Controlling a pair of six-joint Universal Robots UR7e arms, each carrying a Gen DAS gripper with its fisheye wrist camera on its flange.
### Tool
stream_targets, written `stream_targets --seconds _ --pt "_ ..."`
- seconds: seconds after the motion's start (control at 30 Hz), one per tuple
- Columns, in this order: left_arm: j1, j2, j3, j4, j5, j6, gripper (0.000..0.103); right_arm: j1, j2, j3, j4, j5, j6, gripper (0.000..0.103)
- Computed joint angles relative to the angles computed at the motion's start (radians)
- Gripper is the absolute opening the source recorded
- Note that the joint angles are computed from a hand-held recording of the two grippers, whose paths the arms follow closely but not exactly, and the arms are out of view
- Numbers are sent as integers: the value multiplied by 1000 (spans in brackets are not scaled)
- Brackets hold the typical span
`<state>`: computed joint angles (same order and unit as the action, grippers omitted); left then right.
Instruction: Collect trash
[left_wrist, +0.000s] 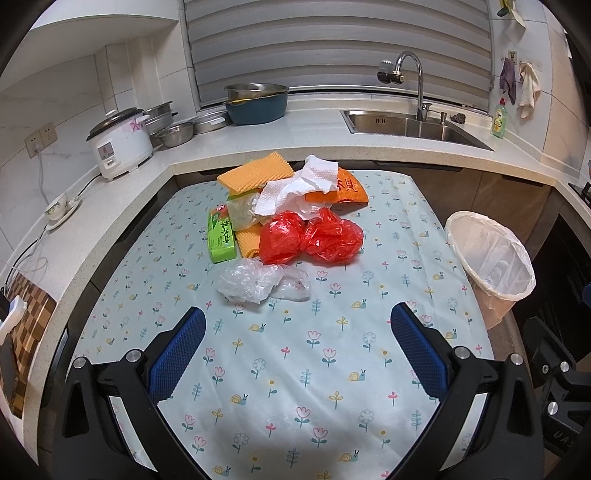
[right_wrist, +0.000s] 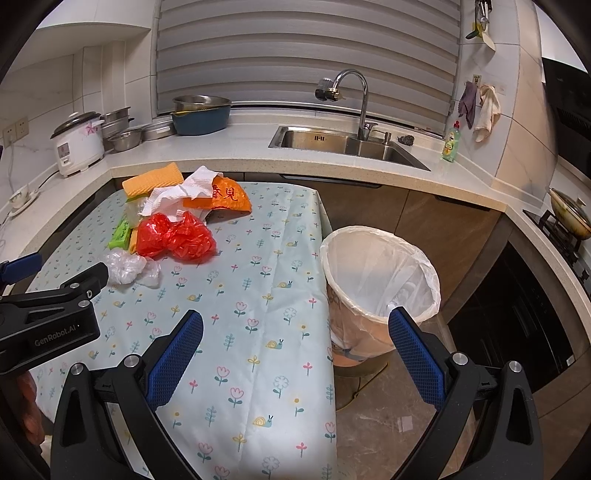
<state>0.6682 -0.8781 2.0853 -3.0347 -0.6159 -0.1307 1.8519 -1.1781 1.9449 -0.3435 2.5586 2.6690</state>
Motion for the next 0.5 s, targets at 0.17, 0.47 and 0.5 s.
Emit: stream_targets --seconds 0.17,0.47,0.5 --pt "34 -2 -12 -6 -21 13 96 -3 18 -21 13 -1 10 96" --pt "150 -6 -70 -25 -94 72 96 -39 75 -82 20 -35 2 96" --pt "162 -5 -76 -28 -100 81 96 -42 84 -93 23 -41 2 96"
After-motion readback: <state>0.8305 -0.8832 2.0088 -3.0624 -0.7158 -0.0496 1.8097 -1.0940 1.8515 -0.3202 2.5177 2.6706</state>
